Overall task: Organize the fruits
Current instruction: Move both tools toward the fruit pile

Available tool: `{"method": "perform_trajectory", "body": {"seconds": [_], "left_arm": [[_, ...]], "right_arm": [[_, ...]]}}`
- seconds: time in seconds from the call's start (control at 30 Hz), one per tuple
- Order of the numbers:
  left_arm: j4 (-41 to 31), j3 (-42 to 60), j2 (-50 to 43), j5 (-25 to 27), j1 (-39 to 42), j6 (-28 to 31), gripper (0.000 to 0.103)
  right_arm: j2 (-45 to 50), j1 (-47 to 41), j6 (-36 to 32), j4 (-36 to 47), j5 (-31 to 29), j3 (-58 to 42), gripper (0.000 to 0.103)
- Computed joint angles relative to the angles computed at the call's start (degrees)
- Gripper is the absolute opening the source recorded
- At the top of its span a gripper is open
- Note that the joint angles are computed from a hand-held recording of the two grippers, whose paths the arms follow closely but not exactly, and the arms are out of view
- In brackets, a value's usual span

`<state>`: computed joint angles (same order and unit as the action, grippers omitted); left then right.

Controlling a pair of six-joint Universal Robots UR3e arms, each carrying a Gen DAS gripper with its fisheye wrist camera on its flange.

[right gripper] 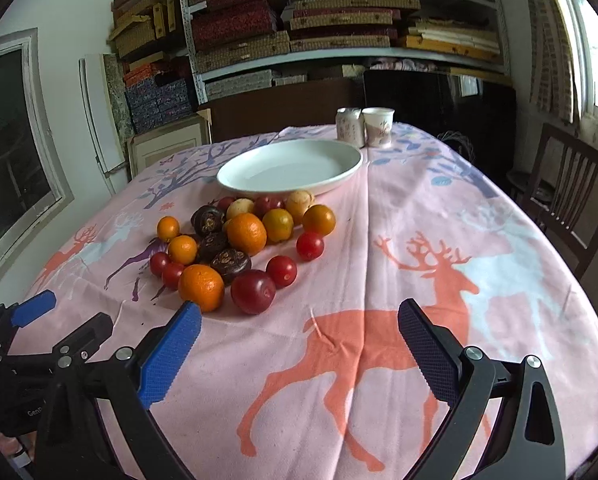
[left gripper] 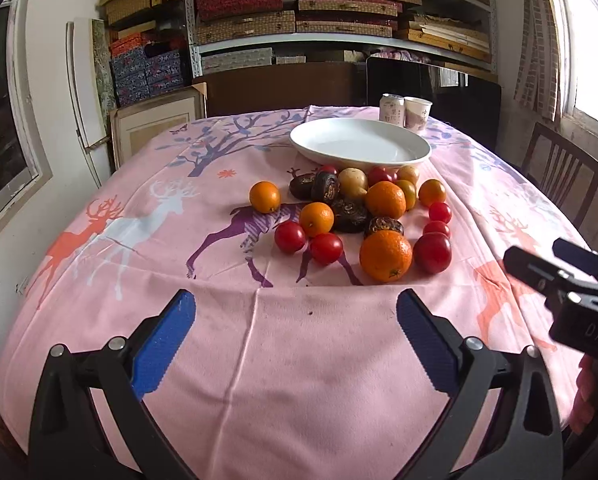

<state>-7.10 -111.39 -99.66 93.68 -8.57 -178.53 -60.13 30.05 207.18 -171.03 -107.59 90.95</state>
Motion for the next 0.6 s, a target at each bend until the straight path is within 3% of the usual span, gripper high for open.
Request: {"method": "perform_trajectory", "body": {"seconds": [0.1,0.27,0.4,0.6], "left_arm": [[-0.36,2.44,-2.25,0.23,0.45,1.20,0.099],[-3.78,6.76,-4.98,-1.76,2.04,1.17,0.099],[-2.26,9.78,-8.52,-2.55,2.03,1.39,0.099],[-7.70,16.32,-12.39,-5.72,2.34,2.74,0.099]], "right_arm": [[1.39,-2.13,-0.65,2.94,6.14,-2.57,0.099],[6.36,-2.37,-4.40,9.34,4.07,-11.33,0.099],[8.50,-4.24,-5.89,12.36,7.39,-15.23,0.099],[11.05,-5.37,-5.30,15.97,9.28,-20.05,0.099]]}}
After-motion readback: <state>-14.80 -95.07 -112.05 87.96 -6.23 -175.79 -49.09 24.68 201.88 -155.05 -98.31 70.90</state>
